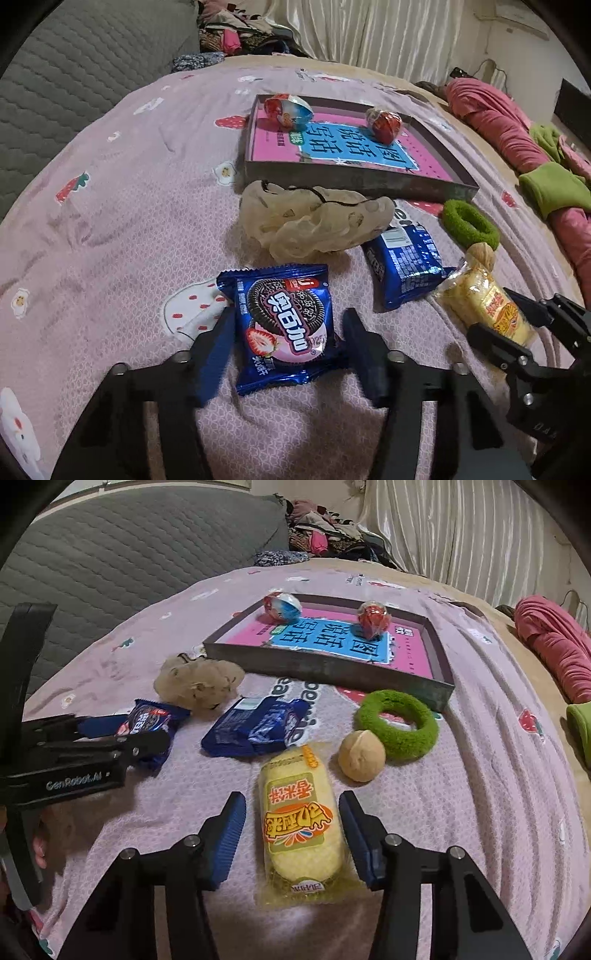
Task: Organize objects
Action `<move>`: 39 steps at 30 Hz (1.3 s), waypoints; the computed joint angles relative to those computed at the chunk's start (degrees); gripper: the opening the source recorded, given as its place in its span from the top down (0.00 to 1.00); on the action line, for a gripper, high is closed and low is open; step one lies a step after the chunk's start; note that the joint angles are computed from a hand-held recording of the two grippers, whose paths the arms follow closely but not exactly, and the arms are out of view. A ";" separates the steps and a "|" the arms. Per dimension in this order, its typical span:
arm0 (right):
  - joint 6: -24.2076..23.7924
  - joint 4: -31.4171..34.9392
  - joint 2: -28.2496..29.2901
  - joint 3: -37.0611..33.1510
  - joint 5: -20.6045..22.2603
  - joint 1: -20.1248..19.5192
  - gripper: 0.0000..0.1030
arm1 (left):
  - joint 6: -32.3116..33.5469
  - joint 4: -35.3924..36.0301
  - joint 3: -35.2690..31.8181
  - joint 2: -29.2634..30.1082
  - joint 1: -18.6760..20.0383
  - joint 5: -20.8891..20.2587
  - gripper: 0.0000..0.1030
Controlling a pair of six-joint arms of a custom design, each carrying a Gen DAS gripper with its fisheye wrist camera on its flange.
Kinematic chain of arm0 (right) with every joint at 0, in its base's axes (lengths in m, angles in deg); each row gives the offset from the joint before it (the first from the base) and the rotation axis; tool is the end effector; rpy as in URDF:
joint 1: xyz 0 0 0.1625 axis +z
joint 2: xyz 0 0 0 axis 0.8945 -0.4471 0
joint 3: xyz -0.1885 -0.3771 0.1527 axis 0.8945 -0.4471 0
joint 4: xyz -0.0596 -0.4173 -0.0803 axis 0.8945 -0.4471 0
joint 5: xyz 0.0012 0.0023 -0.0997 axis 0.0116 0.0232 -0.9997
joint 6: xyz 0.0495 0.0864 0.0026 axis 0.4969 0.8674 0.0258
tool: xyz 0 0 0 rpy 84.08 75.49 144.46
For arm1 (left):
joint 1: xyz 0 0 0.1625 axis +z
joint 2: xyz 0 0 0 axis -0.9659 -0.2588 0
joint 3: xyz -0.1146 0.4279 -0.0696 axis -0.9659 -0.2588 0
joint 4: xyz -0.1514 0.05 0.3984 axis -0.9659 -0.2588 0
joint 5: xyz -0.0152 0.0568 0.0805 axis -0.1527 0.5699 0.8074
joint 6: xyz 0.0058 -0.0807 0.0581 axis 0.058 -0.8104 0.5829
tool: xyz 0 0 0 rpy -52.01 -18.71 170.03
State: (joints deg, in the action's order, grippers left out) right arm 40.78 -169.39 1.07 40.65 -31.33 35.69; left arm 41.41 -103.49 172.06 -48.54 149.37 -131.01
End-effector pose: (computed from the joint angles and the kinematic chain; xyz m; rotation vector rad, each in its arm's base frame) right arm 0.2126 -0.7779 -0.0308 0.7346 -2.3540 0.6460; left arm -0.0131 -0.7798 0.1477 0.3042 2.3582 -0.7471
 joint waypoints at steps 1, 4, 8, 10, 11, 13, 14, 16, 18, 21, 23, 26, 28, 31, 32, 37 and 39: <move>-0.01 -0.23 0.01 0.12 0.18 0.00 0.54 | 0.14 -0.13 0.05 0.03 -0.02 0.00 0.44; 1.28 -0.54 -0.33 0.75 1.23 -0.29 0.61 | 1.05 -0.89 0.29 0.12 -0.15 0.27 0.49; 2.18 -1.44 -0.93 1.90 2.64 -0.65 0.62 | 2.46 -1.69 0.60 0.30 -0.36 0.69 0.49; 1.81 -1.99 -0.87 2.13 2.54 -0.61 0.62 | 3.48 -2.36 0.87 0.44 -0.51 1.22 0.49; 1.78 -2.36 -0.92 2.38 2.58 -0.62 0.62 | 3.94 -2.69 1.06 0.48 -0.63 1.51 0.49; 1.88 -2.83 -1.17 2.96 2.92 -0.63 0.62 | 4.86 -3.42 1.56 0.44 -0.92 1.86 0.49; 1.79 -3.20 -1.31 3.31 2.98 -0.60 0.62 | 5.25 -3.73 1.84 0.36 -1.00 1.76 0.49; 2.17 -3.69 -1.79 4.23 3.82 -0.68 0.62 | 5.34 -4.00 2.52 -0.01 -1.04 1.12 0.49; 2.77 -3.92 -2.42 5.42 4.51 -0.80 0.62 | 4.96 -3.20 2.99 -0.42 -1.01 0.59 0.49; 3.49 -4.75 -3.21 7.06 5.65 -1.10 0.62 | 4.76 -3.62 4.29 -1.23 -1.09 -0.33 0.49; 4.31 -4.89 -3.73 7.85 6.32 -1.37 0.62 | 4.66 -4.16 5.23 -1.69 -1.23 -0.77 0.49; 4.32 -5.48 -4.21 8.83 6.60 -1.41 0.62 | 5.77 -5.93 6.88 -2.08 -1.74 -0.31 0.49; 4.66 -5.81 -4.59 9.50 6.87 -1.39 0.63 | 6.45 -7.66 8.02 -2.14 -2.12 0.25 0.49; 4.86 -6.88 -4.90 10.44 6.66 -1.25 0.63 | 6.04 -8.31 9.41 -2.57 -2.46 -0.02 0.49; 5.08 -7.09 -5.09 10.79 6.97 -1.29 0.63 | 6.33 -9.00 9.96 -2.61 -2.72 0.22 0.49; 5.25 -8.50 -5.60 12.10 6.77 -0.92 0.63 | 5.59 -9.60 11.68 -3.61 -3.18 -0.59 0.49; 5.34 -8.80 -5.86 12.56 6.91 -0.79 0.63 | 5.88 -10.71 12.80 -4.04 -3.53 -0.57 0.49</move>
